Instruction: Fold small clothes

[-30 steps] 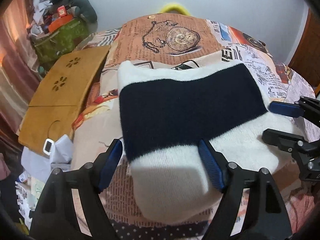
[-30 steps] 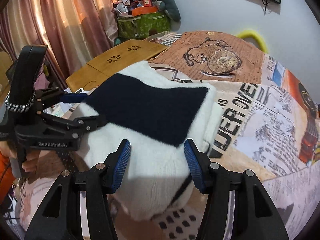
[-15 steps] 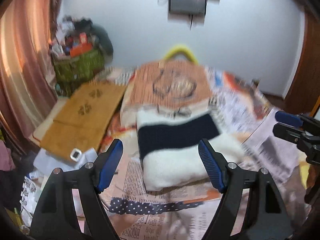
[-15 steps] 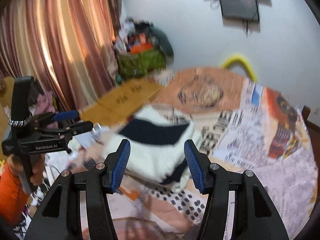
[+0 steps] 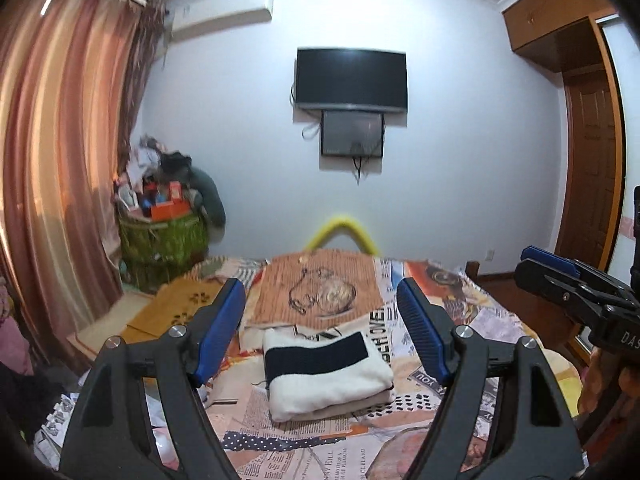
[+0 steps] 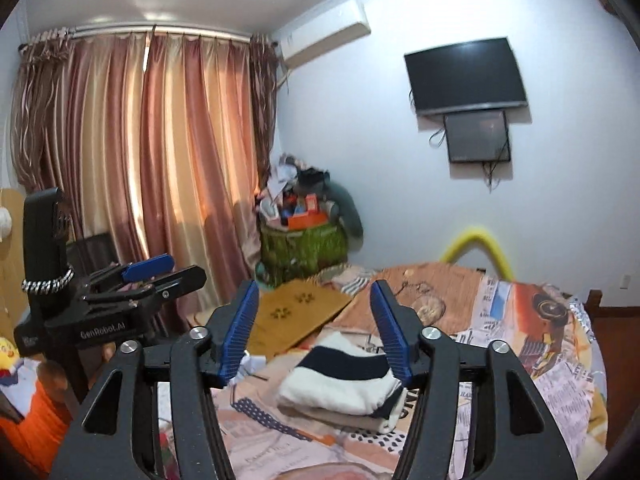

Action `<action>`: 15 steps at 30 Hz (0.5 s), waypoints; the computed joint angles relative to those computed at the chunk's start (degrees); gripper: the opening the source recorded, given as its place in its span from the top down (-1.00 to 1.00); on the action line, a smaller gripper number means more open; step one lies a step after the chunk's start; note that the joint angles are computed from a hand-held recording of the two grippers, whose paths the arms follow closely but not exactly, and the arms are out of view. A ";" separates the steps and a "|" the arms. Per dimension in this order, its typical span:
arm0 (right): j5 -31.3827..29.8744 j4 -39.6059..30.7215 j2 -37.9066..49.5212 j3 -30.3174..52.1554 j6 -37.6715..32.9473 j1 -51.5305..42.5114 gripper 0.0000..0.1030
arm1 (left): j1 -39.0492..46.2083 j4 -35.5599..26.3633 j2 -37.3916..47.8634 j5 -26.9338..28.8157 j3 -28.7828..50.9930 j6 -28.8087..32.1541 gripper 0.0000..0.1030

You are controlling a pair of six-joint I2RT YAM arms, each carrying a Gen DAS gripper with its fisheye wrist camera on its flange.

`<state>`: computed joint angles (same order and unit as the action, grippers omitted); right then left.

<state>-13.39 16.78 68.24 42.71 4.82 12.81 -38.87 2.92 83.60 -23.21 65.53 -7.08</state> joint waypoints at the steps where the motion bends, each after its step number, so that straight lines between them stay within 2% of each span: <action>1: 1.49 0.26 -1.46 -1.07 0.15 0.90 -0.29 | -0.52 0.37 -0.97 -0.52 -0.91 -0.09 -0.56; 2: 3.10 0.61 -2.96 -2.25 0.15 1.75 -0.44 | -1.26 0.72 -2.14 -1.16 -2.02 -0.42 -0.59; 6: 7.41 2.06 -4.86 -4.82 0.27 3.54 -0.73 | -3.08 2.25 -4.27 -3.63 -4.84 -0.68 -0.88; 8: 9.41 1.90 -4.95 -5.03 0.48 4.07 -0.96 | -3.88 2.68 -5.43 -4.64 -6.24 -0.74 -0.96; 15: 12.79 0.20 -6.42 -5.88 0.48 4.78 -1.00 | -4.58 2.58 -7.50 -4.90 -8.14 -2.08 -0.99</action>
<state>-0.60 16.98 61.82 36.83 5.30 17.59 -43.45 5.50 76.11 -28.11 57.39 -9.16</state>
